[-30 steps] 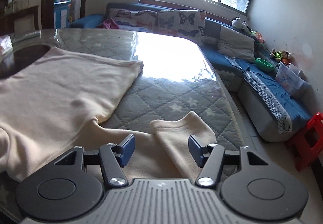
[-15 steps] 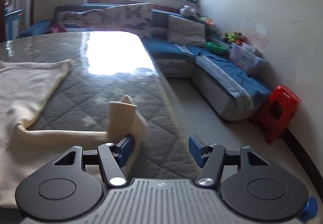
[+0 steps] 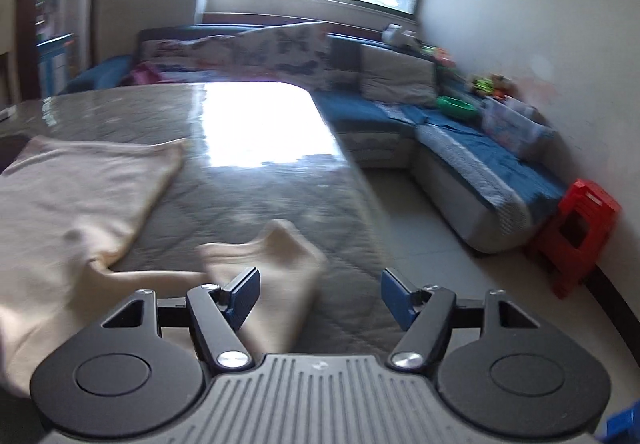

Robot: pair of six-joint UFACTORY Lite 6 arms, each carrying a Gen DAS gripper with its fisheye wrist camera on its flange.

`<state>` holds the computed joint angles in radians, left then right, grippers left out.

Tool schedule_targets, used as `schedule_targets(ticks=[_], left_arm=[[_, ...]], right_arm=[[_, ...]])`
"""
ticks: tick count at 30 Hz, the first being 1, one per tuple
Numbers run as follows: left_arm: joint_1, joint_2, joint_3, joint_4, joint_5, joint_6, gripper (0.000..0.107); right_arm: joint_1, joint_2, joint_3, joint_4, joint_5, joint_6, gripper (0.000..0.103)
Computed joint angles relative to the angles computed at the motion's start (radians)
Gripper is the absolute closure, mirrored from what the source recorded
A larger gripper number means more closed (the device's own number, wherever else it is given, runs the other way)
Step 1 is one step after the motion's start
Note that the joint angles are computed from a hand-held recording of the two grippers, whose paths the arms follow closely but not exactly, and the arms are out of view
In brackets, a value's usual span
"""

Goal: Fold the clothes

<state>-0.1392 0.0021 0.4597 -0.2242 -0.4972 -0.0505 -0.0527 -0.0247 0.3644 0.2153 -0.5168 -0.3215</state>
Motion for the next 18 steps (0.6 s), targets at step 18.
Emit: schedule_targets(ticks=[18], left_arm=[[-0.235, 0.258, 0.196, 0.125, 0.006, -0.069, 0.071]], right_arm=[[-0.064, 0.126, 0.031, 0.427, -0.206, -0.292, 0.026]])
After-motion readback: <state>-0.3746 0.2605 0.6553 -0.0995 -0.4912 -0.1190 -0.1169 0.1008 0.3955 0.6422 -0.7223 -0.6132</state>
